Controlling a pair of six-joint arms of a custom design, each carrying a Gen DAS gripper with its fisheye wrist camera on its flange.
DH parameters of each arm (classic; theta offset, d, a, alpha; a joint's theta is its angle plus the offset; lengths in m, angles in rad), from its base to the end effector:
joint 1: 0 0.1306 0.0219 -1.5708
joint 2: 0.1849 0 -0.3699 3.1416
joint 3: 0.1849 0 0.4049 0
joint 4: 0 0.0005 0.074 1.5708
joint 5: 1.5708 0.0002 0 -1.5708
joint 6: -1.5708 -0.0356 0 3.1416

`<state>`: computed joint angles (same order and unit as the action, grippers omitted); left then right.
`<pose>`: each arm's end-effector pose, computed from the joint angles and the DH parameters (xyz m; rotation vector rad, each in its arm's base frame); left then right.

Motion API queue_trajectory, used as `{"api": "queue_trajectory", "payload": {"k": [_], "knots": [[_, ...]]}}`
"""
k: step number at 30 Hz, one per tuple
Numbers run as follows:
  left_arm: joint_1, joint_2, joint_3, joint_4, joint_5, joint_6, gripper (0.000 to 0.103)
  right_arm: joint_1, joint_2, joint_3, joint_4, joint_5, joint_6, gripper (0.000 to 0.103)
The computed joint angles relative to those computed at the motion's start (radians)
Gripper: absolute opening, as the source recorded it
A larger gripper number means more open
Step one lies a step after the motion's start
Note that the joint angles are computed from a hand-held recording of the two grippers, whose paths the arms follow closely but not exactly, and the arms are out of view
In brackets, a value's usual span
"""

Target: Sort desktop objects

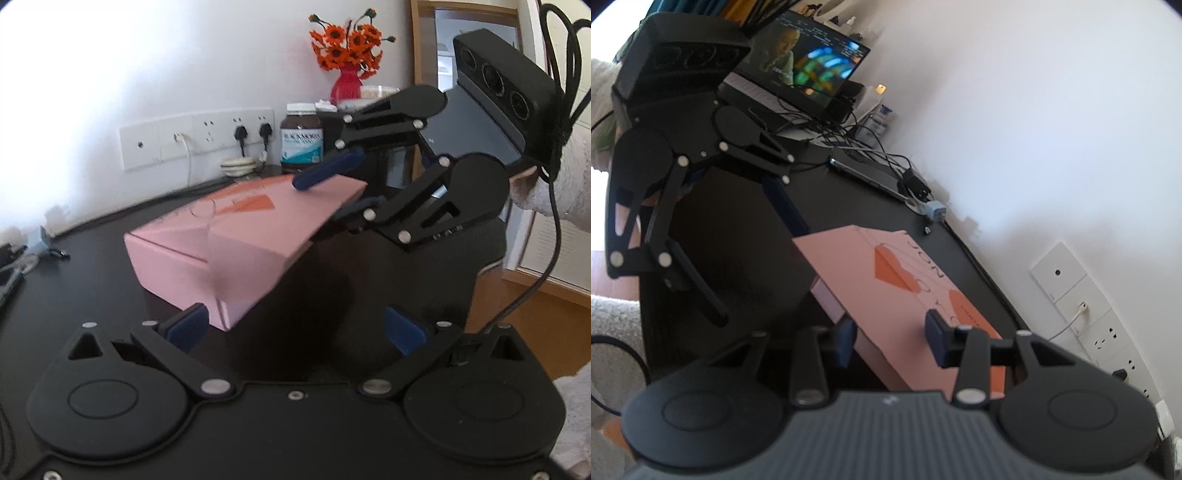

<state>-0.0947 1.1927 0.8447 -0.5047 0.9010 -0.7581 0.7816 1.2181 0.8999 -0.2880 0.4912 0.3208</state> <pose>0.3901 -0.0656 0.2830 1.2163 1.7552 -0.7041 0.3182 0.2915 0.3084 -0.8609 1.9240 -0.2602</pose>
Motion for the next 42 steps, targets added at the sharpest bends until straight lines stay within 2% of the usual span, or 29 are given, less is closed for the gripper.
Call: {"api": "queue_trajectory", "payload": {"k": [6, 11, 14, 21, 24, 37, 42], "knots": [[-0.006, 0.007, 0.008, -0.018, 0.011, -0.015, 0.103, -0.001, 0.005, 0.0, 0.007, 0.006, 0.019, 0.04], [-0.01, 0.012, 0.005, 0.063, 0.022, 0.081, 0.103, 0.001, 0.006, 0.0, 0.006, 0.009, 0.031, 0.04], [-0.026, 0.027, 0.02, 0.063, 0.026, 0.121, 0.103, -0.003, 0.006, 0.004, 0.0, 0.003, 0.032, 0.04], [-0.041, 0.012, 0.003, 0.065, 0.024, 0.088, 0.103, -0.013, -0.009, 0.007, -0.018, -0.015, 0.016, 0.04], [-0.04, 0.015, 0.004, 0.066, 0.026, 0.1, 0.103, -0.025, -0.018, 0.007, -0.024, -0.046, -0.013, 0.04], [-0.047, 0.004, 0.0, 0.071, 0.01, 0.117, 0.103, -0.037, -0.025, 0.01, -0.034, -0.079, 0.003, 0.04], [-0.051, -0.004, -0.004, 0.072, 0.008, 0.108, 0.103, -0.053, -0.032, 0.016, -0.045, -0.119, -0.043, 0.04]]}}
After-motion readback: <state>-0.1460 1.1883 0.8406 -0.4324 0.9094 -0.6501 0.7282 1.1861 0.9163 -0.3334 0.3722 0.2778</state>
